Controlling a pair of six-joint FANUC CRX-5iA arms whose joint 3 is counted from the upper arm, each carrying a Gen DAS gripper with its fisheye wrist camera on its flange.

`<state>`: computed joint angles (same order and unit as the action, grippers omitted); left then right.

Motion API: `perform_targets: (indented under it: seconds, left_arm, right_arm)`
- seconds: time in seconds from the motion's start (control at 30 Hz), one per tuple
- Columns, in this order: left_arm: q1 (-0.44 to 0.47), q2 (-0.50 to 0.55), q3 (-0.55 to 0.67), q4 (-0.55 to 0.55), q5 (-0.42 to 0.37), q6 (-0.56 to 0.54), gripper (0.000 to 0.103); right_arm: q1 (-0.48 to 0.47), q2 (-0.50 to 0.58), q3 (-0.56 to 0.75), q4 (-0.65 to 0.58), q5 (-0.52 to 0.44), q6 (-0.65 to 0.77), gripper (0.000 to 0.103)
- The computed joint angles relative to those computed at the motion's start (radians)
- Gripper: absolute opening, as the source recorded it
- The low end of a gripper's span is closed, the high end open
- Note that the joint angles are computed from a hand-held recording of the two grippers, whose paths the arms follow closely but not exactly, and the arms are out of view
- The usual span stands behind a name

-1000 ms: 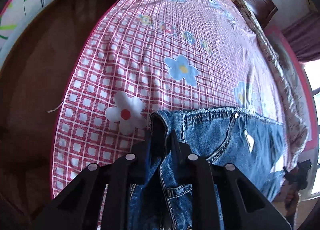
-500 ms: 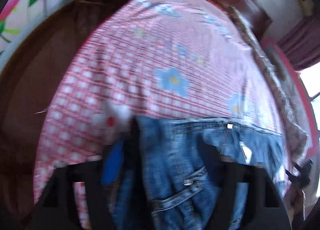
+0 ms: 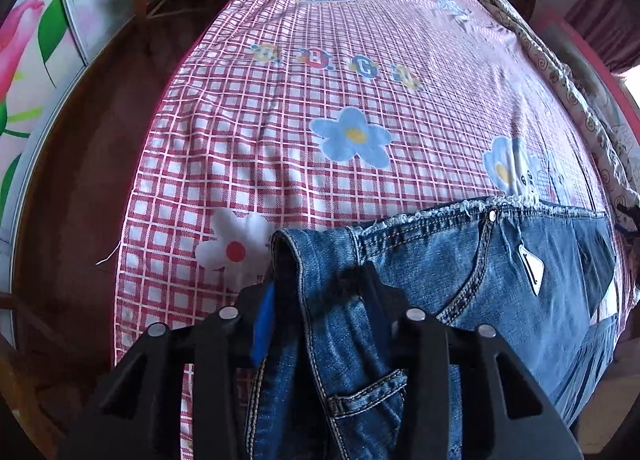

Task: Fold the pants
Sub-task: 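Reach the left tool to the jeans waistband while the right tool reaches the leg hem, then close the left tool on the waistband while the right tool pinches the hem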

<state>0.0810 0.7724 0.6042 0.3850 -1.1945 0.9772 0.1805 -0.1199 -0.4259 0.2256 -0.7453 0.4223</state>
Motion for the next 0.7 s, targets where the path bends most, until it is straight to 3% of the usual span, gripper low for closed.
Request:
perform_targets:
  seconds: [0.07,0.1,0.13,0.2,0.27,0.3,0.33,0.47,0.53,0.7]
  left_arm:
    - [-0.008,-0.006,-0.005,-0.015,0.002,0.011,0.033]
    - [-0.009,-0.007,-0.005,-0.012,-0.003,0.016,0.032]
    - [-0.01,-0.004,0.0,-0.01,-0.01,0.021,0.031]
    - [-0.012,-0.001,0.007,-0.015,-0.017,0.032,0.029]
    - [-0.015,-0.014,-0.007,-0.019,-0.017,0.045,0.029]
    - [-0.015,-0.008,0.0,-0.015,-0.021,0.05,0.028]
    - [-0.02,0.011,0.027,-0.01,-0.03,0.06,0.027]
    - [-0.011,-0.013,-0.022,0.021,-0.001,0.06,0.022]
    - [-0.007,-0.034,-0.055,0.034,0.019,0.053,0.014]
    - [0.01,-0.083,-0.126,0.097,0.055,0.003,0.013]
  right_arm:
    - [0.006,0.059,0.06,0.002,-0.056,0.073,0.1]
    - [0.007,0.084,0.087,-0.012,-0.08,0.102,0.094]
    - [-0.002,0.114,0.122,-0.052,-0.103,0.149,0.074]
    - [0.003,0.176,0.174,-0.04,-0.185,0.157,0.064]
    - [0.024,0.189,0.174,0.017,-0.229,0.121,0.045]
    - [0.025,0.182,0.169,0.027,-0.243,0.118,0.027]
    - [0.011,0.156,0.156,-0.015,-0.211,0.132,0.019]
    - [0.034,0.103,0.118,0.003,-0.218,0.162,0.017]
    - [0.072,0.058,0.074,0.074,-0.2,0.088,0.017]
    - [0.146,-0.061,-0.007,0.201,-0.187,-0.048,0.017]
